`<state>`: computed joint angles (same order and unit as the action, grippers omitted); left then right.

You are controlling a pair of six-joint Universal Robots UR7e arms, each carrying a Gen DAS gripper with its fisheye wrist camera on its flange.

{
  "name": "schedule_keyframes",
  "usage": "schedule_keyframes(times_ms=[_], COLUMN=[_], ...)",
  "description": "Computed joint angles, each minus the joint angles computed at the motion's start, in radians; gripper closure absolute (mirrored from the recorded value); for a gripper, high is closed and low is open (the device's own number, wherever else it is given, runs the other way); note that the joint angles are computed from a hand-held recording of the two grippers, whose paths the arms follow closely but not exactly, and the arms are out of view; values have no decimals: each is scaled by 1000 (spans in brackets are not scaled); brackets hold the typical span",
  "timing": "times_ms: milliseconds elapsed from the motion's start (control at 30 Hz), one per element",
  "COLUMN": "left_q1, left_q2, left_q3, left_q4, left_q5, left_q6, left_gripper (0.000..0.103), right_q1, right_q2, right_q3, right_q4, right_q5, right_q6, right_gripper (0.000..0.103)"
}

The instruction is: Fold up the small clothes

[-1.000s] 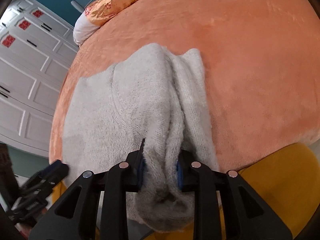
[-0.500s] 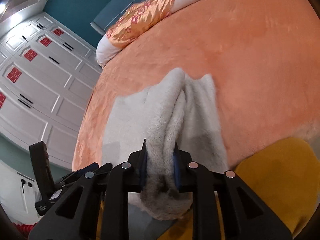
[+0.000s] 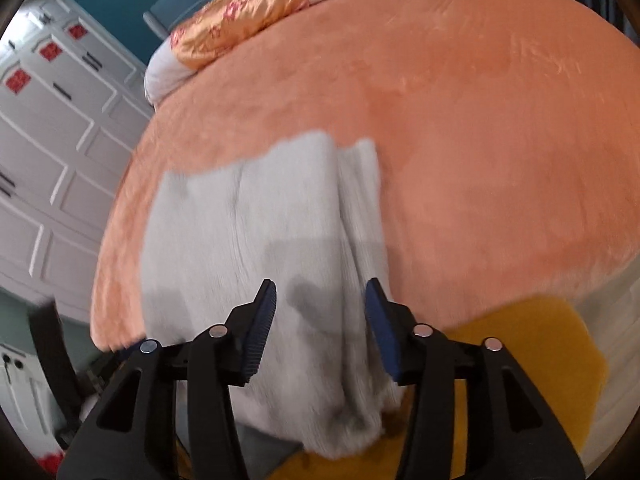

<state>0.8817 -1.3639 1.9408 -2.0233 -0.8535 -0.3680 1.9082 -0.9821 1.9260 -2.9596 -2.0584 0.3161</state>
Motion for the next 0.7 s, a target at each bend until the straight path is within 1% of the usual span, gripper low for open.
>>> schedule_keyframes(times_ms=[33, 100, 133, 167, 200, 233, 267, 300, 367, 467, 500, 533, 567, 600, 633, 667, 700], left_q1=[2, -15, -20, -32, -39, -44, -47, -51, -53, -62, -65, -67, -64, -57, -56, -55, -57], left_q2=[1, 8, 7, 8, 6, 4, 2, 3, 2, 4, 8, 13, 16, 18, 21, 21, 20], left_q3=[-3, -15, -12, -12, -9, -6, -4, -3, -2, 2, 2, 0, -2, -6, -9, -10, -9], left_q4=[-1, 10, 7, 12, 14, 10, 4, -1, -16, -34, -26, -13, -5, 3, 6, 7, 9], left_q5=[4, 15, 27, 38, 44, 55, 64, 68, 69, 71, 80, 82, 77, 66, 58, 54, 62], left_q6=[4, -7, -1, -7, -9, -2, 3, 6, 19, 30, 29, 21, 16, 11, 5, 4, 2], left_gripper=[26, 26, 26, 26, 26, 26, 26, 26, 26, 26, 26, 26, 26, 26, 26, 26, 26], right_q1=[-10, -29, -33, -36, -31, -17, -6, 11, 32, 50, 46, 34, 14, -10, -29, -42, -44], right_q2=[16, 38, 53, 71, 82, 93, 94, 91, 81, 87, 95, 107, 123, 130, 127, 107, 94], right_q3=[-20, -51, -72, -96, -114, -143, -154, -161, -159, -157, -158, -161, -181, -179, -164, -134, -117], right_q4=[5, 33, 47, 61, 69, 90, 90, 56, -8, -72, -58, -15, 70, 112, 113, 72, 38], right_q5=[5, 23, 24, 22, 13, -5, -18, -25, -17, -40, -63, -93, -110, -103, -79, -33, -8], right_q6=[0, 4, 6, -4, -22, -63, -88, -125, -165, -195, -194, -174, -127, -88, -62, -34, -24], right_gripper=[55, 53, 54, 57, 75, 89, 89, 91, 91, 91, 91, 91, 91, 90, 89, 89, 87])
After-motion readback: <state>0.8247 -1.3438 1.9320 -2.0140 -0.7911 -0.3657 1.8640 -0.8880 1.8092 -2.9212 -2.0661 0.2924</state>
